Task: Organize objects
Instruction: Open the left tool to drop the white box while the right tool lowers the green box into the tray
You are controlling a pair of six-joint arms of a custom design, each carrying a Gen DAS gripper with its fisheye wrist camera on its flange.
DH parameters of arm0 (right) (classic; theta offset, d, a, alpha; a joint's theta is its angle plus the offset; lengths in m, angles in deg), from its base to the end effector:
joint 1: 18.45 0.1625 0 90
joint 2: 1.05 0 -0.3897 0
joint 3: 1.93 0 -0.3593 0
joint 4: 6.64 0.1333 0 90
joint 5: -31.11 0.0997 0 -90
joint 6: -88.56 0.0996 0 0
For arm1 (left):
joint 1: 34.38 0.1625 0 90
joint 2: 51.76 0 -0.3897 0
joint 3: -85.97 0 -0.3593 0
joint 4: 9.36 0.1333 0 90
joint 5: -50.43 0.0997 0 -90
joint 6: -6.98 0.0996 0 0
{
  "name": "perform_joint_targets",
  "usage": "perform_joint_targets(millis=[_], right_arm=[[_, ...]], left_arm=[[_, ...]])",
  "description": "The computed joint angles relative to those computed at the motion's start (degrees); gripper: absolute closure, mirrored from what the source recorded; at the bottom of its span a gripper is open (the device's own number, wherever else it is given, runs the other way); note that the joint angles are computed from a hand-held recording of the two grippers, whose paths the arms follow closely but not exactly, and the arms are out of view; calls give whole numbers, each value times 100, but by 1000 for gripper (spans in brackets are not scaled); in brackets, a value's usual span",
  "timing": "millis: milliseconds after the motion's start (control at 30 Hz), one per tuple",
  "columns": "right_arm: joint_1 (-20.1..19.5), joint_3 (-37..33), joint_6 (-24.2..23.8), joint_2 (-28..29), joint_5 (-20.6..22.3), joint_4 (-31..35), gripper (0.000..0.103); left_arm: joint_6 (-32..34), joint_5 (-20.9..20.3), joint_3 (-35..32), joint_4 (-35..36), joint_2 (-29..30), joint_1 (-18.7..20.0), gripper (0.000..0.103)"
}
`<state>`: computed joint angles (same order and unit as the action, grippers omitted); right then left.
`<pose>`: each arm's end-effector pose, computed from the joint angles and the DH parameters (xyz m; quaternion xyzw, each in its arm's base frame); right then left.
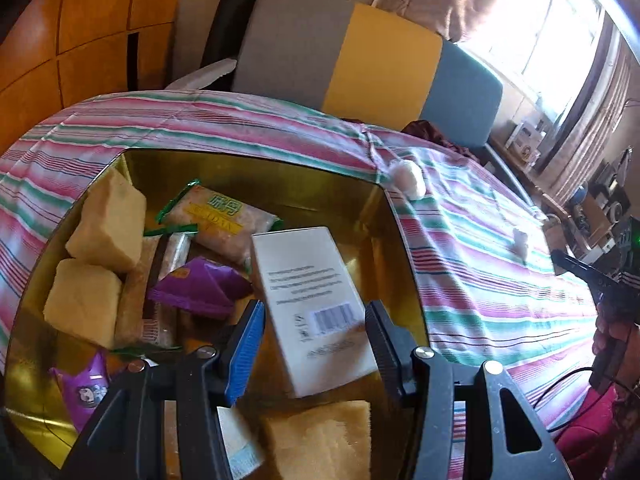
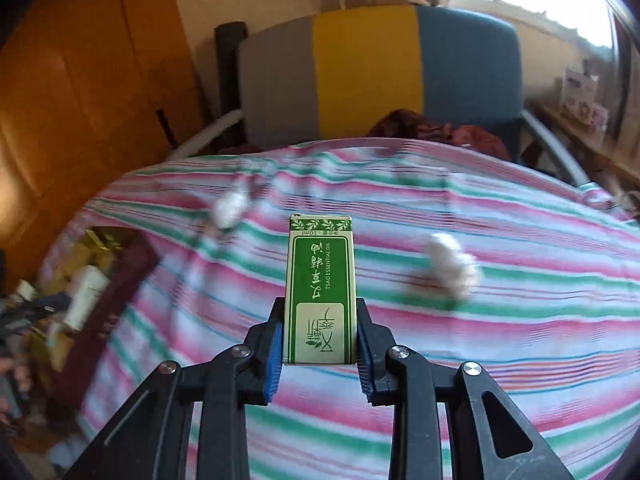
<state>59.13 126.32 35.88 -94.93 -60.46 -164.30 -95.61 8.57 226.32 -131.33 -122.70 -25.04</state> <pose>0.0397 -0.4267 0.3200 0.3260 -0.9008 0.2344 0.1652 -0.2548 -0.2522 0.0811 -0.0360 0.8739 -0.3944 0.2820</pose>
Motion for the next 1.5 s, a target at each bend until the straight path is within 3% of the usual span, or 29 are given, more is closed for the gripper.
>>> perform_joint_targets(millis=[300,433,567,733,1200,1500], right_arm=[[1108,799,570,170,-131,-194,72],[1644,952,1024,655,-333,-571,72],[2211,1166,1052,1293,-750,-1573,72],[2627,1095,1339,2016,-1102,-2091,72],[2917,660,1926,3089,-1621,-2612,69],[2899,800,1904,2919,-1541,-2611,63]], left_arm=[[-1436,146,-111,1709,-259,-590,49],[-1611,27,12,1809,-402,-758,48],[-1862,-41,89,1947,-495,-912,48],[-2044,-127,204,2037,-621,-1044,45],[-2673,-295,505,2218,-1106,-1215,45],[-2637,-266,493,2209,-1107,-1237,45]])
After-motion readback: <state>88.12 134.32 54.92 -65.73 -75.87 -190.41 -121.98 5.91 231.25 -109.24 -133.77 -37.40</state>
